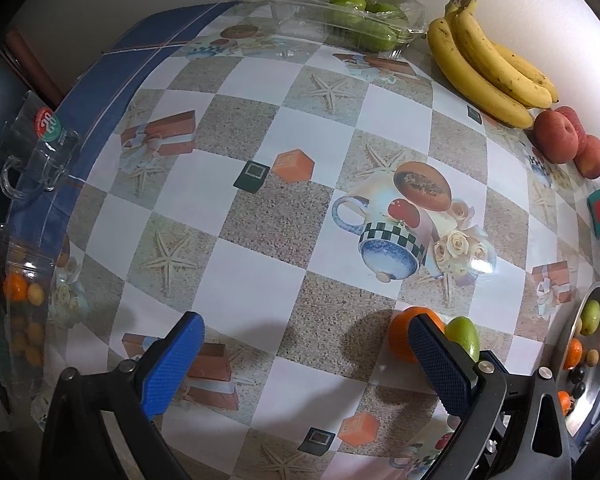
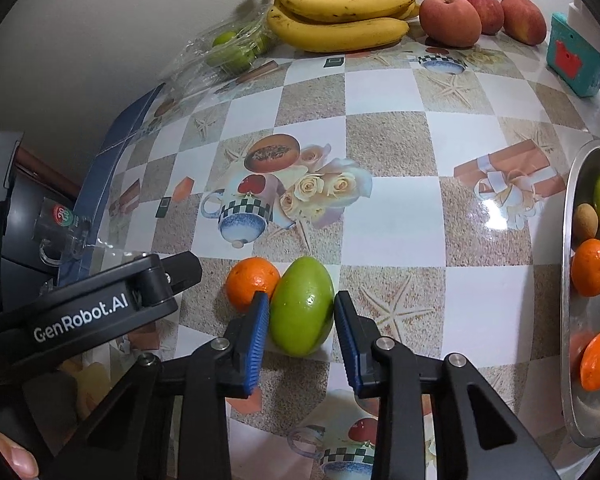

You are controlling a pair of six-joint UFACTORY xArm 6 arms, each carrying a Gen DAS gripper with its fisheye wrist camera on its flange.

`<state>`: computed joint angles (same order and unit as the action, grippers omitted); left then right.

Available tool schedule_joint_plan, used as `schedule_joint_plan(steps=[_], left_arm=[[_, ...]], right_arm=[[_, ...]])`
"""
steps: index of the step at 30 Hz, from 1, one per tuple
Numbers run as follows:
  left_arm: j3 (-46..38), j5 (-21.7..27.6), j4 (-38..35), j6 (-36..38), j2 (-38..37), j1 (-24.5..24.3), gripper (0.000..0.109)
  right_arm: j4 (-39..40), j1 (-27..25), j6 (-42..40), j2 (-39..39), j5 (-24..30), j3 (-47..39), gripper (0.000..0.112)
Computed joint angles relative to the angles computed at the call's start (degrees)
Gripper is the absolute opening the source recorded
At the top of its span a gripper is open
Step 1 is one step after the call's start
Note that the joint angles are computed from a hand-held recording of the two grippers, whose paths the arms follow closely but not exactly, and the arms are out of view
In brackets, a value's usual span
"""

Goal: Organize fruits
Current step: 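Close the right tool on the large green fruit beside the orange, then close the left tool on the last orange while the right tool lifts the green fruit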

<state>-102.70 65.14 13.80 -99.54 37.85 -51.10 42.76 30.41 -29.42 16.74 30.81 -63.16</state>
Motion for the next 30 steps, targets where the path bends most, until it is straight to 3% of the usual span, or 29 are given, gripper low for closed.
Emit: schedule_joint_plan(steps=[30], left_arm=[[2.2, -1.9, 0.7, -2.0, -1.6, -0.1, 0.103]], right_arm=[[3.3, -1.1, -0.2, 1.5, 3.9, -1.6, 0.039]])
